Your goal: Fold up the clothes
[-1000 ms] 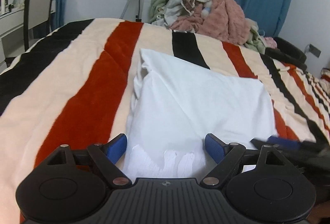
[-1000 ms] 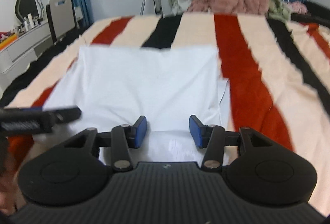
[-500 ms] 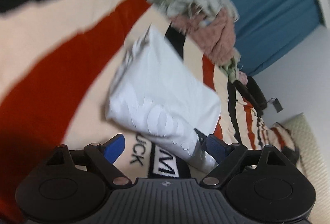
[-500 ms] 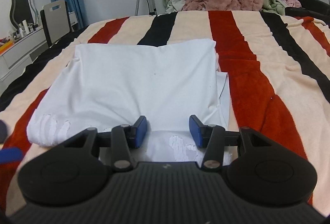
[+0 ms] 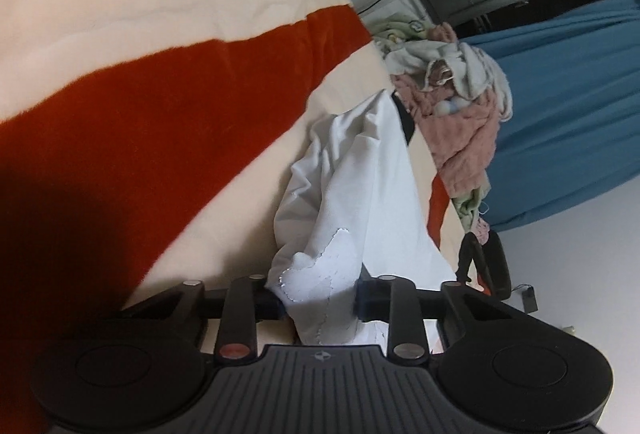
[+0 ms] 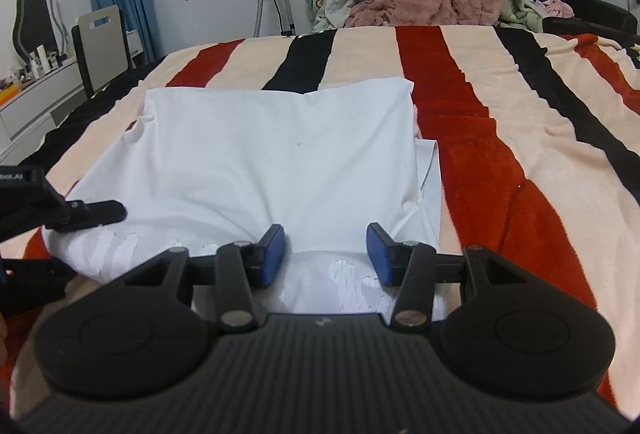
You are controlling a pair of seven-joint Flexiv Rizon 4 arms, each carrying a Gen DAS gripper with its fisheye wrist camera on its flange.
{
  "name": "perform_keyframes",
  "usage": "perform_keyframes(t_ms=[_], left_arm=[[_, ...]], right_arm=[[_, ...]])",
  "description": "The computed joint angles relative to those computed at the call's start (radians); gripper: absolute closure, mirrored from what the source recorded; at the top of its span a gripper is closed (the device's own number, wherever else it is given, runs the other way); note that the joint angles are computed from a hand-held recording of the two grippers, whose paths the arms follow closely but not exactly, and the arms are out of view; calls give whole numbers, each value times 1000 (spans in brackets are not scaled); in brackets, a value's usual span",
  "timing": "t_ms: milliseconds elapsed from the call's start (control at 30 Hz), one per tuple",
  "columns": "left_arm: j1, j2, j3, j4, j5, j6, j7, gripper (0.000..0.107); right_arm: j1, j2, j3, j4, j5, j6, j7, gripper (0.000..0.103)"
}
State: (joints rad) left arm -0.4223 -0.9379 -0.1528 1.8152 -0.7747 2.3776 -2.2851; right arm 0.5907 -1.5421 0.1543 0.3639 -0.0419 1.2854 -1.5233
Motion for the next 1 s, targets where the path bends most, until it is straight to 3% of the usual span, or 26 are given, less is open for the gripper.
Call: perform_keyframes(t_ms=[133, 167, 200, 267, 333, 433, 533, 667, 733, 833, 933, 1000], left_arm=[[-14, -1, 2, 5, -12, 23, 10, 80], [-13, 1, -1, 10, -12, 28, 5, 80], [-15, 2, -2, 11, -17, 30, 7, 80], [-25, 0, -4, 9, -32, 37, 9, 80], [-26, -4, -9, 7, -36, 48, 3, 80], [-22, -8, -14, 2, -36, 53, -3, 80], [-17, -13, -16, -6, -32, 54, -5, 80], [-4, -17, -24, -3, -10, 68, -33, 81], [15, -27, -36, 5, 29, 107, -94, 83], [26, -35, -45, 13, 51, 136, -145, 84], [22, -40, -46, 10, 49, 142, -154, 84], [16, -41, -44, 6, 43, 139, -149, 84]], right_arm=[[-7, 34, 4, 48, 13, 10, 37, 54], [-18, 54, 37, 66, 32, 2, 37, 50], [-36, 75, 104, 81, 71, -11, 12, 45], [-87, 116, 262, 106, 186, -41, -65, 10], [-148, 152, 409, 142, 313, -74, -142, 10], [-211, 180, 509, 169, 441, -166, -148, 9], [-234, 155, 542, 119, 520, -325, -68, 8], [-207, 47, 572, -51, 614, -520, 39, 9], [-185, 27, 540, -85, 629, -526, 43, 9], [-185, 32, 531, -70, 705, -440, 37, 9], [-172, 73, 444, 7, 741, -237, 39, 10], [-173, 61, 438, 1, 779, -173, 48, 17]])
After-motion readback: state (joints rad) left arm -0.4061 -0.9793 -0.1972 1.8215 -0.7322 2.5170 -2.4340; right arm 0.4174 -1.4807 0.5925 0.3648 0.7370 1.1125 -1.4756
